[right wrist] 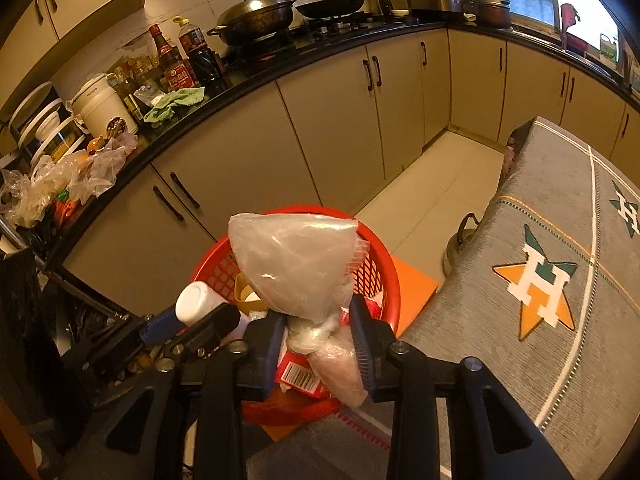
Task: Collect trash
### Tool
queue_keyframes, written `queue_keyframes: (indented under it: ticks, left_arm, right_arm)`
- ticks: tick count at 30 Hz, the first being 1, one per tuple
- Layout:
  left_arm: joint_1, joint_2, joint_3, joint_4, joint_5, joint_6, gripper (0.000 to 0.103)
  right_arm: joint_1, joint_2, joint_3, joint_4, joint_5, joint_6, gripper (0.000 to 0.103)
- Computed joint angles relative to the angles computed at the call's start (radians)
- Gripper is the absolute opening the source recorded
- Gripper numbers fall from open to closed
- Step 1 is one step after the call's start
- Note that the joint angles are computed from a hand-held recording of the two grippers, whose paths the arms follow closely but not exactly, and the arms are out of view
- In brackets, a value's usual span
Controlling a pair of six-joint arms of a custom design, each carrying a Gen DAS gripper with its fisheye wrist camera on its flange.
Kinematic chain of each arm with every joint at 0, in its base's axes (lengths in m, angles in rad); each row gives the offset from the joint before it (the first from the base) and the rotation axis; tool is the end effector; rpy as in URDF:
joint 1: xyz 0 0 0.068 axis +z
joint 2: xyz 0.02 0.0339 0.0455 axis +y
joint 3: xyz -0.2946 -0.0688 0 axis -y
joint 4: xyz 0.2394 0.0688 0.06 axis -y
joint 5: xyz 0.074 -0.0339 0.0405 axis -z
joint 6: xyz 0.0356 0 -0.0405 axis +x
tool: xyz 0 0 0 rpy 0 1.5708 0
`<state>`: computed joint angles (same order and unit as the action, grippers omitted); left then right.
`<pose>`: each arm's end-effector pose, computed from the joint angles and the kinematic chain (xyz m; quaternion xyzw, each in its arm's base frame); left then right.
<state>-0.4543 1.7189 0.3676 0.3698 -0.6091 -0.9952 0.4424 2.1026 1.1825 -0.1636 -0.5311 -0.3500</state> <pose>0.2170 -0.0833 0.0985 -0.3278 0.8564 0.0312 0.3976 0.3638 0.1923 0.1208 -0.4198 0.8395 0.2652 0.2207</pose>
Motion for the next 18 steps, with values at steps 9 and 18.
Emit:
queue_keyframes:
  ticks: [9,18]
  left_arm:
    - [-0.049,-0.034,-0.017,-0.032,-0.071,-0.049,0.045]
    - [-0.281,-0.026,0.111,-0.464,-0.327,-0.407,0.086]
  right_arm:
    - [-0.047,-0.012,-0.001,-0.009,-0.074,0.014,0.049]
    - [-0.199,-0.234,-0.336,0.237,-0.041,-0.072,0.063]
